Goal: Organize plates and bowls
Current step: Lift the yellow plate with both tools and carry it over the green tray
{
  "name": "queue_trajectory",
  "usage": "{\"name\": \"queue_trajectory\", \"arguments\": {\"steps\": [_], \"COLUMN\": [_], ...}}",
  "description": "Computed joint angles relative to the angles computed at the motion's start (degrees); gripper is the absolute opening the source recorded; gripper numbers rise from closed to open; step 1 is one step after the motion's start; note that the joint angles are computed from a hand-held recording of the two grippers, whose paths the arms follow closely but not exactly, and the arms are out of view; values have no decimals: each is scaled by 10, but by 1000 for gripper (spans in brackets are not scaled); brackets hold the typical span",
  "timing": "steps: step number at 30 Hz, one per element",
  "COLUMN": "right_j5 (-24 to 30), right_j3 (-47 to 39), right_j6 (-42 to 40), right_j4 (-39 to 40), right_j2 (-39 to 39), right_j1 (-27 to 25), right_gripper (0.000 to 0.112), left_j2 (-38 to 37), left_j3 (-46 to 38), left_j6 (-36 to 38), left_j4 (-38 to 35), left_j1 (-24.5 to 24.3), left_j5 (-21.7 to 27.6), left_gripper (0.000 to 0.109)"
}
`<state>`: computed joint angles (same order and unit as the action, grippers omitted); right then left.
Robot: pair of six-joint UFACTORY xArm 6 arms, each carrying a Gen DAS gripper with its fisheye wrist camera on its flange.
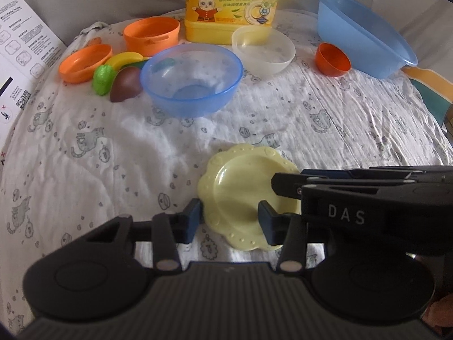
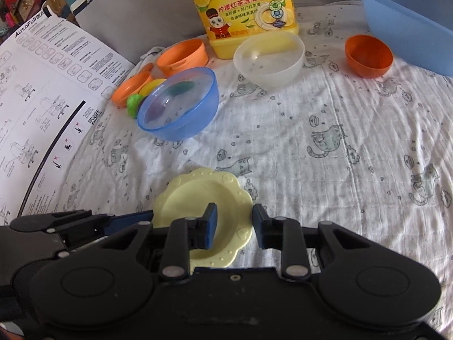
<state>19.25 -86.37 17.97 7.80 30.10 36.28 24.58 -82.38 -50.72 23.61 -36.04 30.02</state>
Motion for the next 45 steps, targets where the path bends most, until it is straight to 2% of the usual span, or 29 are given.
{"name": "queue_trajectory", "arguments": {"steps": [6,16,25,32,45], "right_j5": [-9,11,11,24,50], "right_j3": [8,44,88,102,96], "right_j6": [0,3,36,57,55], "right_j4": [7,47,19,-9,-21], "right_j2": [-3,-43,-98,-131,-157], "right_j1": [-1,-2,0,12,69], "right_gripper": [28,28,28,28,28], "left_j2": [6,-12,-45,-95,-251], "left_j3": [-14,-1,13,53,209], "left_j6": [0,-11,-33,-59,-144], "left_j4": [1,17,45,69,117], "left_j1": [-4,-14,-29,-38,-43], "left_j5": [16,22,30,36,45], "left_gripper": [46,45,45,45,45]}}
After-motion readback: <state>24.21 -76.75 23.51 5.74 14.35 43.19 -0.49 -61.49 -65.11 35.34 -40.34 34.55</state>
